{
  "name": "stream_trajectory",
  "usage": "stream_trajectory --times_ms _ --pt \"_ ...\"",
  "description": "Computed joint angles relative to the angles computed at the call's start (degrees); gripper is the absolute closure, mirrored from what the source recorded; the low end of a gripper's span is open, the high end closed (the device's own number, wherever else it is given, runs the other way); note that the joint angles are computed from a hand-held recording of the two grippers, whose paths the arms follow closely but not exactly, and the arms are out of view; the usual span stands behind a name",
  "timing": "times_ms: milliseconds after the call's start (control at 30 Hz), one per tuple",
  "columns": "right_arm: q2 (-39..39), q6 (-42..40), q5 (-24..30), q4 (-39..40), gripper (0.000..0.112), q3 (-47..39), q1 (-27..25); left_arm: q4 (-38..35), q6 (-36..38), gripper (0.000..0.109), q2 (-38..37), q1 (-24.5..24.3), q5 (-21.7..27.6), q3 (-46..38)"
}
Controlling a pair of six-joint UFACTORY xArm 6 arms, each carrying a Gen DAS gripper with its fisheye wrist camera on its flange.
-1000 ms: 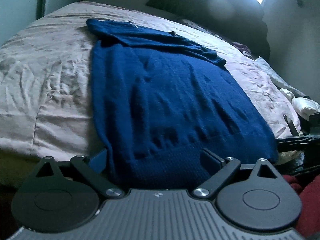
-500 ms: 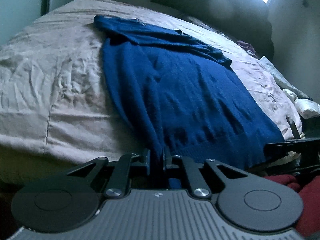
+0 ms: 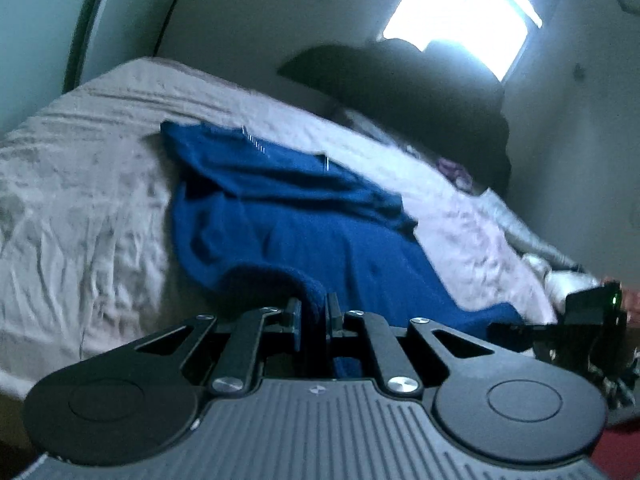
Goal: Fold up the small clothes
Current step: 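Grasp the hem with both tools and lift it toward the collar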
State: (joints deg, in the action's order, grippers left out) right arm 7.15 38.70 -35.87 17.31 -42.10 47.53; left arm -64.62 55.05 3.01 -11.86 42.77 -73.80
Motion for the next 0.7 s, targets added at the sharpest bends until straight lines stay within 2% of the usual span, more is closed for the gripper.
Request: stream_trajectory --times_ms 233,433,700 --pt "0.82 -1.45 -4.55 -0.97 0.101 -2.17 -3.4 -5.22 -0.28 0.098 3.86 -1.05 -2.52 -6.42" --pt "2.4 -1.98 -6.37 -3.04 0.101 -5.79 -7.45 -5.38 -4.55 0.098 9.22 -1.83 -4.79 -14.2" --pt "7.46 1.67 -6.75 -8.26 0.101 -13.05 -14.97 3.96 -15.83 0.098 22.21 -3.08 -5.27 -32.71"
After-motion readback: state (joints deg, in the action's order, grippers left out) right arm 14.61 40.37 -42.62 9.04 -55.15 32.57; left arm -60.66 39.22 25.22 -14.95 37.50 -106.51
